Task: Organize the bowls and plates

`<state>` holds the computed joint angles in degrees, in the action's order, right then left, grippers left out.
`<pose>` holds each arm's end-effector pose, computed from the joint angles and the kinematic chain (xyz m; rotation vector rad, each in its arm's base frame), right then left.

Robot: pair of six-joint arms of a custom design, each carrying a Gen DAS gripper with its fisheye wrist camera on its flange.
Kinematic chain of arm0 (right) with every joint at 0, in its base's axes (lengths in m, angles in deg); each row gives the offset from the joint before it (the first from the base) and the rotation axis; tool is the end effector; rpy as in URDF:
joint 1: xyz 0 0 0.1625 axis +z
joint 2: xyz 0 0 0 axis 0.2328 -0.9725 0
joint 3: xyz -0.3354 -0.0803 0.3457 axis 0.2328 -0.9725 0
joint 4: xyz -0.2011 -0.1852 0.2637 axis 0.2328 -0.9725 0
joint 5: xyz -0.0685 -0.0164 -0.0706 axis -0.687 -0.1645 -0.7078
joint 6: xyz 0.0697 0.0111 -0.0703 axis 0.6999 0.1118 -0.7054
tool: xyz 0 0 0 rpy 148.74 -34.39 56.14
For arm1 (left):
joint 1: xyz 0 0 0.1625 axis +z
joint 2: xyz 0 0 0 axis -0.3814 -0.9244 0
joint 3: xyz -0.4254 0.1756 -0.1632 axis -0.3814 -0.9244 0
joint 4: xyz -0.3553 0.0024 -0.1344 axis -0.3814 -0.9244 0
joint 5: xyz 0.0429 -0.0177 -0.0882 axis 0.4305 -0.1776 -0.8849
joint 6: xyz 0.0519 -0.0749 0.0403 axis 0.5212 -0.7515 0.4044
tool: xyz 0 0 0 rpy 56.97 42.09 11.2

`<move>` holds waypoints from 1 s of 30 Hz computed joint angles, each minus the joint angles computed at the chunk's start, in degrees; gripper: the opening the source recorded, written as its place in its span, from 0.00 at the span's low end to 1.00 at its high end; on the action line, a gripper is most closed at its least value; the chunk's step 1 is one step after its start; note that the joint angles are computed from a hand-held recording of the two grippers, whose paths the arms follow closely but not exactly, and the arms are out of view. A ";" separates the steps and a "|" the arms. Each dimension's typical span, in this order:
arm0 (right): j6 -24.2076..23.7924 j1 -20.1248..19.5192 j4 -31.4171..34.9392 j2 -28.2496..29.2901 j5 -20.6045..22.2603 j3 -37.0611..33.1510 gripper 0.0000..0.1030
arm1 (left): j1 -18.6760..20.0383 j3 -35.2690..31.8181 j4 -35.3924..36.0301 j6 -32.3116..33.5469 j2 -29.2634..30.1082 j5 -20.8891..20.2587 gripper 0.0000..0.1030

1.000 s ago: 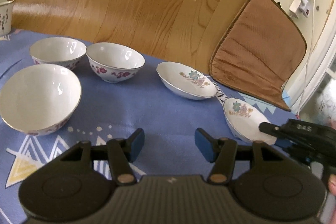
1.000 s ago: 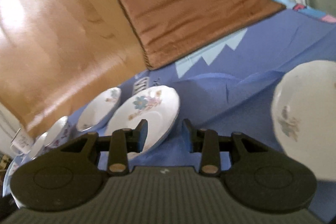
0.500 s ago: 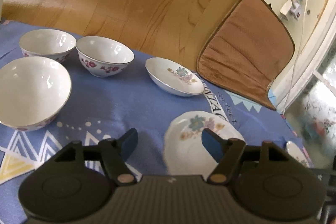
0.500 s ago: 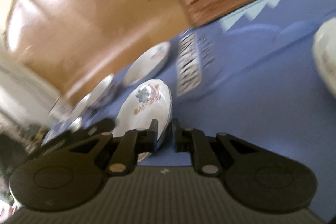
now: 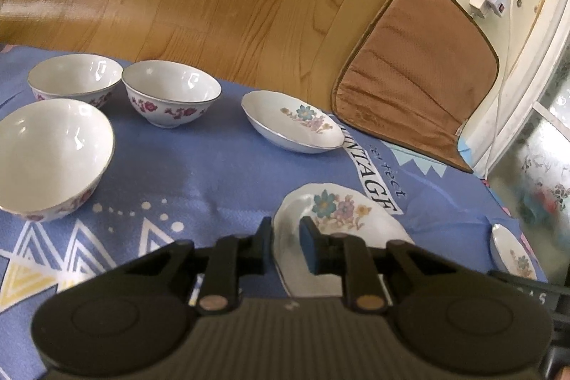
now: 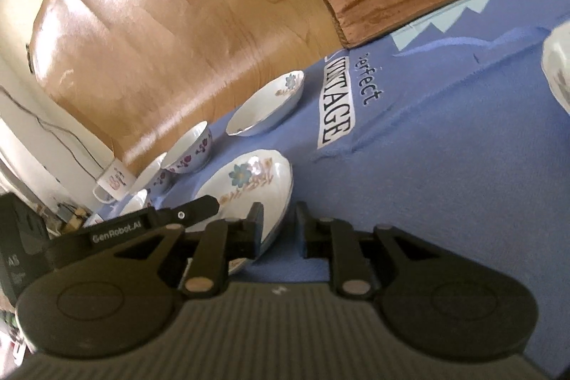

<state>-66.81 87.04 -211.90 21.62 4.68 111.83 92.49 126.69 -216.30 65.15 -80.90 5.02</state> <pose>0.2561 -0.5759 -0.0253 -0.5932 2.8245 -0.8663 0.0107 -0.5280 0.2911 0.1196 2.4109 -1.2777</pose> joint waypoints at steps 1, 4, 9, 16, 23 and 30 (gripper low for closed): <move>0.55 -0.09 -0.02 0.07 0.21 -0.14 0.21 | 0.06 -0.09 0.44 -0.22 -0.09 -0.12 0.17; 0.96 -0.10 -0.47 0.10 0.39 0.10 0.22 | 0.10 -0.18 0.89 -0.25 -0.18 -0.29 0.22; 0.51 0.02 -1.60 0.30 0.09 0.48 0.22 | -0.14 -0.09 0.77 0.59 -0.02 -0.13 0.25; -3.24 0.79 -2.85 0.64 -1.57 0.76 0.17 | -0.23 0.23 -0.46 1.46 0.22 -0.25 0.23; -6.91 1.66 -5.45 1.49 -4.05 0.86 0.15 | 0.30 0.80 -2.24 1.80 -0.02 -2.48 0.23; -10.36 2.25 -9.73 2.78 -4.99 1.32 0.15 | 0.31 0.77 -2.57 1.83 0.01 -2.52 0.23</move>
